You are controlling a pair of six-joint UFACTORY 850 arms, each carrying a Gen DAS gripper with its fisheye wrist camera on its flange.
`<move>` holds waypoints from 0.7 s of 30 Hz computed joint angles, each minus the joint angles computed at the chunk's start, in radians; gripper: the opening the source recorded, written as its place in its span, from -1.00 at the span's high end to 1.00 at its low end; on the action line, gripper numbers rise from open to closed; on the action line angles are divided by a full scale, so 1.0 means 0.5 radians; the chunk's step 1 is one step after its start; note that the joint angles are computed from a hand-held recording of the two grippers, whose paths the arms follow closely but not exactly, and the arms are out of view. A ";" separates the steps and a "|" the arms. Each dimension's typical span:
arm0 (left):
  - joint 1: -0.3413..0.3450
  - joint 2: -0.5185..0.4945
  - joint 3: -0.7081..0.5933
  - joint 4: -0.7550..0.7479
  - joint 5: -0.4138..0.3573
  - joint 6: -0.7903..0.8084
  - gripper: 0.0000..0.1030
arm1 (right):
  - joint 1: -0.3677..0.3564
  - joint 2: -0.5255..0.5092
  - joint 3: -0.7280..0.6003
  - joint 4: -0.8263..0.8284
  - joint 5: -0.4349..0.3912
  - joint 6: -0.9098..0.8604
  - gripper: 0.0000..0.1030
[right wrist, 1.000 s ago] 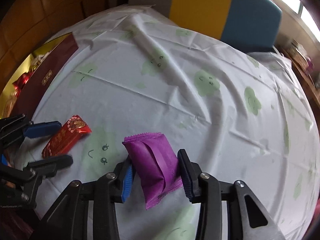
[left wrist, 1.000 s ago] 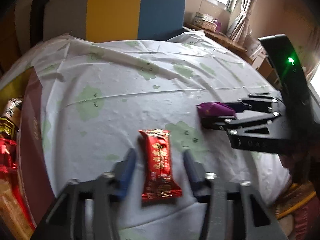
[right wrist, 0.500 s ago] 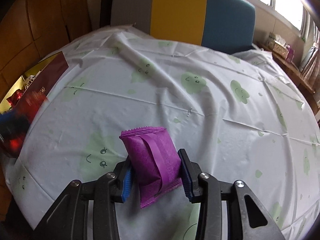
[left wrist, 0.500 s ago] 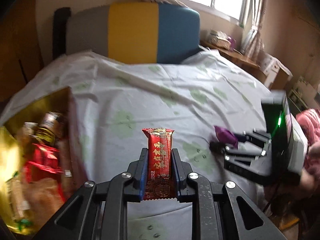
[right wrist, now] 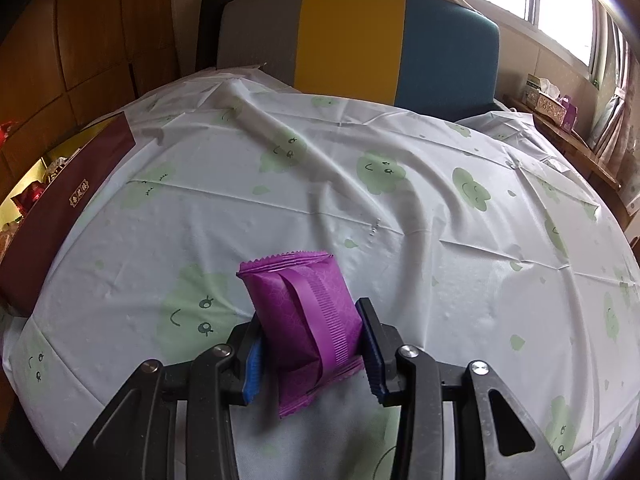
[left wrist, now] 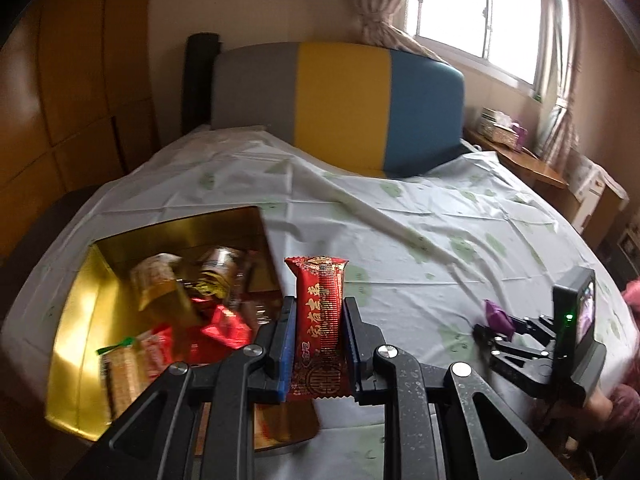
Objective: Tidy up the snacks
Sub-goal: 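Carry the red candy bar over the gold box with the left gripper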
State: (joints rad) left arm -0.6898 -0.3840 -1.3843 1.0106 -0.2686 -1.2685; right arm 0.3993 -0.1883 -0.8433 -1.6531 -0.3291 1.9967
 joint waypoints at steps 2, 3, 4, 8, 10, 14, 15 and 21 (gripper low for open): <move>0.012 0.024 0.032 0.069 -0.023 -0.094 0.58 | -0.001 -0.001 0.000 -0.010 0.000 0.007 0.19; 0.017 0.030 0.041 0.075 -0.033 -0.107 0.58 | 0.000 -0.001 0.000 -0.012 -0.003 0.009 0.20; 0.028 0.042 0.057 0.089 -0.041 -0.133 0.58 | 0.002 0.000 0.001 -0.016 -0.006 0.014 0.20; 0.050 0.078 0.112 0.170 -0.090 -0.247 0.58 | -0.001 0.003 0.006 -0.039 -0.003 0.038 0.19; 0.068 0.099 0.145 0.203 -0.104 -0.297 0.58 | 0.003 0.001 0.005 -0.034 -0.011 0.031 0.20; 0.099 0.132 0.197 0.216 -0.130 -0.337 0.58 | 0.007 -0.001 0.002 -0.021 -0.021 0.015 0.20; 0.110 0.139 0.210 0.206 -0.132 -0.337 0.58 | 0.007 -0.001 0.002 -0.021 -0.021 0.015 0.20; 0.159 0.163 0.268 0.171 -0.159 -0.345 0.58 | 0.008 -0.002 0.002 -0.022 -0.024 0.015 0.20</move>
State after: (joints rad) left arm -0.6101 -0.3027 -1.2505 1.0959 -0.3482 -1.4409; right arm 0.4032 -0.1890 -0.8421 -1.6640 -0.3411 2.0040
